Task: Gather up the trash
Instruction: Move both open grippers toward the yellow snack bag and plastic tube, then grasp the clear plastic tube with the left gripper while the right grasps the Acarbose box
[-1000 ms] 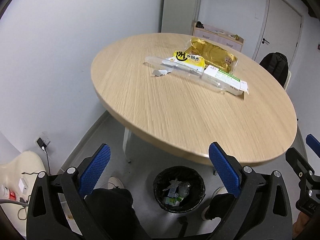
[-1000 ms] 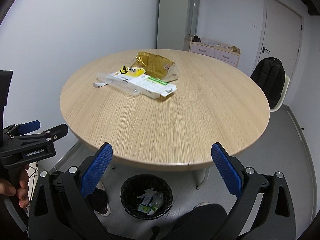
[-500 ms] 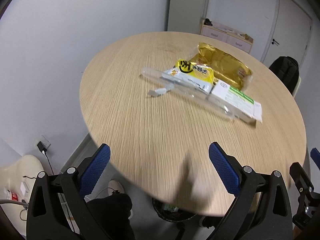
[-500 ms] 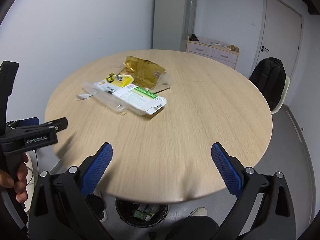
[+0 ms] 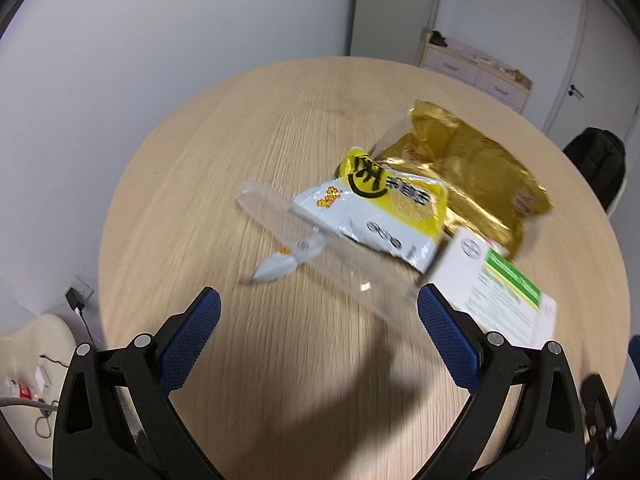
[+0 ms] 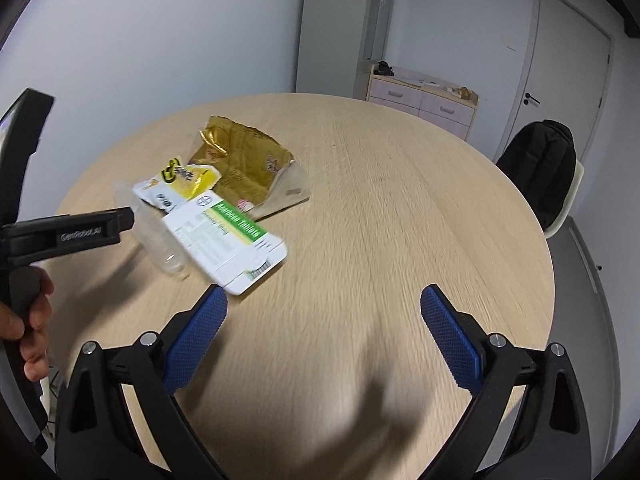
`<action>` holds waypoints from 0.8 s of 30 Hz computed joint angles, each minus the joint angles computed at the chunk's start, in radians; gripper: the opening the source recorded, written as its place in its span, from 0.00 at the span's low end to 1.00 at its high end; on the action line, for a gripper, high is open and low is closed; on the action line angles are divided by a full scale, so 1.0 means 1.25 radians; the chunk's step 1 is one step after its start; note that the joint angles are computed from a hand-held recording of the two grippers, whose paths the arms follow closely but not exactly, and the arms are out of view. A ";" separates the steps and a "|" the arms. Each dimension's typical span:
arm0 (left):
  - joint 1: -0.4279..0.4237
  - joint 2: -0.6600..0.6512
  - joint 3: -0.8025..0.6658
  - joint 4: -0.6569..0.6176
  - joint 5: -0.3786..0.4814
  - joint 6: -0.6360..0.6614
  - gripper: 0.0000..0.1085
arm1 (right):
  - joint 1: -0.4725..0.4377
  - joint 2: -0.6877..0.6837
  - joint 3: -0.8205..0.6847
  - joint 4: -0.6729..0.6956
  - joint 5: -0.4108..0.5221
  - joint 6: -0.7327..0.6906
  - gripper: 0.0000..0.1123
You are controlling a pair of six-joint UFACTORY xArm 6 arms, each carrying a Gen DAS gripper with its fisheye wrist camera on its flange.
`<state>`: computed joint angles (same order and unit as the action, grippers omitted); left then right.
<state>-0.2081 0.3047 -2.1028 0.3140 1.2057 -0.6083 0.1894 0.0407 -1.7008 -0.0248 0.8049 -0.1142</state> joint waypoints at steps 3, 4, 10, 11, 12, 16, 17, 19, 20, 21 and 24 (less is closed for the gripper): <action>0.012 0.034 -0.041 -0.014 0.004 -0.009 0.90 | -0.008 0.035 -0.034 0.018 0.002 -0.017 0.83; 0.012 0.042 -0.055 -0.011 0.013 -0.012 0.88 | -0.009 0.042 -0.040 0.022 0.001 -0.018 0.83; 0.019 0.090 -0.124 -0.041 0.060 0.000 0.84 | -0.011 0.074 -0.074 0.048 0.008 -0.035 0.83; 0.018 0.095 -0.130 -0.042 0.067 0.002 0.80 | -0.011 0.074 -0.073 0.053 0.008 -0.036 0.83; 0.016 0.089 -0.119 -0.037 0.066 0.002 0.79 | -0.011 0.073 -0.070 0.055 0.007 -0.038 0.83; 0.012 0.035 -0.039 -0.023 0.035 -0.011 0.53 | -0.010 0.086 -0.091 0.062 0.016 -0.051 0.83; 0.011 0.025 -0.025 -0.023 0.032 -0.011 0.43 | -0.009 0.095 -0.106 0.064 0.022 -0.054 0.83; 0.013 -0.001 0.011 -0.030 0.018 -0.006 0.30 | -0.002 0.123 -0.158 0.056 0.056 -0.054 0.83; 0.015 -0.019 0.036 -0.036 0.008 0.003 0.29 | 0.000 0.138 -0.185 0.061 0.075 -0.055 0.83; 0.019 -0.030 0.053 -0.045 -0.002 0.008 0.27 | 0.001 0.153 -0.211 0.081 0.089 -0.065 0.83; 0.020 -0.074 0.110 -0.056 -0.026 0.033 0.25 | 0.011 0.204 -0.302 0.131 0.142 -0.112 0.83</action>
<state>-0.1837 0.2126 -1.9649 0.2445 1.1737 -0.5675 0.2032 0.2959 -2.0778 0.1388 0.9821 -0.2547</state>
